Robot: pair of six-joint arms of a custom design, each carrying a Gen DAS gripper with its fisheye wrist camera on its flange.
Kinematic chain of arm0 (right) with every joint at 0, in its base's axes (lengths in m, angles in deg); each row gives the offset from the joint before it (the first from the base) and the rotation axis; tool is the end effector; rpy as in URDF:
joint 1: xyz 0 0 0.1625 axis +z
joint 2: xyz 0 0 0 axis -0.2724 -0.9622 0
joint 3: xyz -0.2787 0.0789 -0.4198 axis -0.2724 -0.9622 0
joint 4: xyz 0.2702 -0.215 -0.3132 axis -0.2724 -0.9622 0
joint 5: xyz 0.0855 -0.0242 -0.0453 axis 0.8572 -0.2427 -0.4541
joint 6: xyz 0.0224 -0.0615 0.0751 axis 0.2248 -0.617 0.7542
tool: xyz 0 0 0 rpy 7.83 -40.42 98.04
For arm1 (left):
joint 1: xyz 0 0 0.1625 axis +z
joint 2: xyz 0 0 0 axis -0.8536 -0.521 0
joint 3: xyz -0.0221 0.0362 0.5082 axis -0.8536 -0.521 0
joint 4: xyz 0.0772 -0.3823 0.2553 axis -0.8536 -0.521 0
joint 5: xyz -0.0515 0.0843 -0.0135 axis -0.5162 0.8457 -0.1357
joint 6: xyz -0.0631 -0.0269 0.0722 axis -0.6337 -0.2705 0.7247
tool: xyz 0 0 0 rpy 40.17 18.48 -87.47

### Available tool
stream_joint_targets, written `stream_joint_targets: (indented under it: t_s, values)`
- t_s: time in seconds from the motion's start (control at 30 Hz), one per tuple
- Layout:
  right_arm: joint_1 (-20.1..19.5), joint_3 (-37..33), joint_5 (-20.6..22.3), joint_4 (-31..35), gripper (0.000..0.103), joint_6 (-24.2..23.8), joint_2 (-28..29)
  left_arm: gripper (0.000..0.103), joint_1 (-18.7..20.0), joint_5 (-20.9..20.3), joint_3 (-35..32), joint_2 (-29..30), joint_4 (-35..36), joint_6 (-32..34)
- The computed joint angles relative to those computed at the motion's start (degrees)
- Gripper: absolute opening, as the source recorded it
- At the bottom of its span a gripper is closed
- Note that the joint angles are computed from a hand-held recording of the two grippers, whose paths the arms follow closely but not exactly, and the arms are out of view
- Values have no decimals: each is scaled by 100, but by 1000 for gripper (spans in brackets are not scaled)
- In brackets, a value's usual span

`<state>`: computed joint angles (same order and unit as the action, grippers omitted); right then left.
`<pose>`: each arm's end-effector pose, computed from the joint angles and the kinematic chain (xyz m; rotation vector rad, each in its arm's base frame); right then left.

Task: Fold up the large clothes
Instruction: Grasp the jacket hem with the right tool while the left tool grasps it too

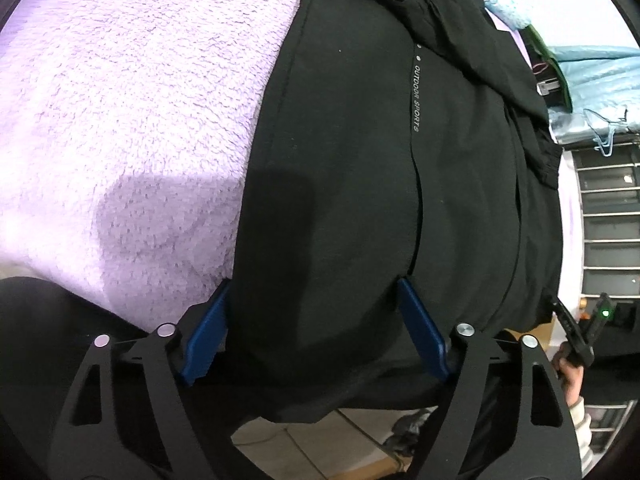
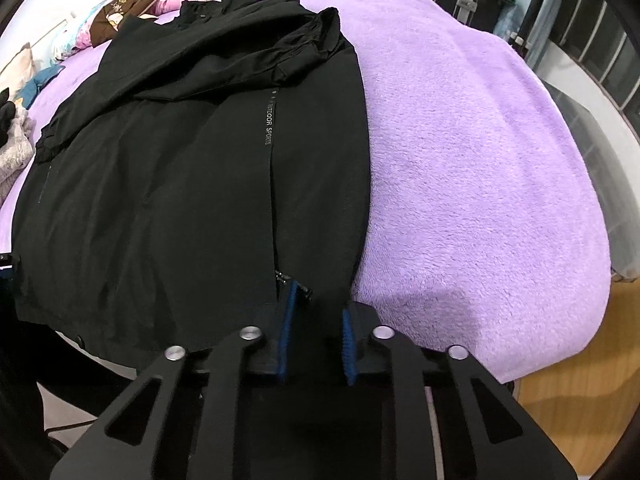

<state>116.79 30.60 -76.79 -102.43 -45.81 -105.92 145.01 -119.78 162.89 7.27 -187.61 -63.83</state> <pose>0.1892 -0.6425 0.1460 0.2400 -2.3142 0.5071 0.1234 -0.6344 0.3953 -0.2599 2.8410 -0.2993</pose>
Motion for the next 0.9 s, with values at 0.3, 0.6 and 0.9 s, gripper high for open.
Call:
stream_joint_targets:
  t_s: [0.3,0.6,0.9]
  values:
    - [29,16,65,-46,7,-17,3,65,25,44,19,-66,4,-8]
    - [27,72,146,-124,7,7,-27,57,44,51,23,-112,9,-6]
    - [14,140,296,-229,7,44,-110,43,104,-33,-16,-165,73,-133]
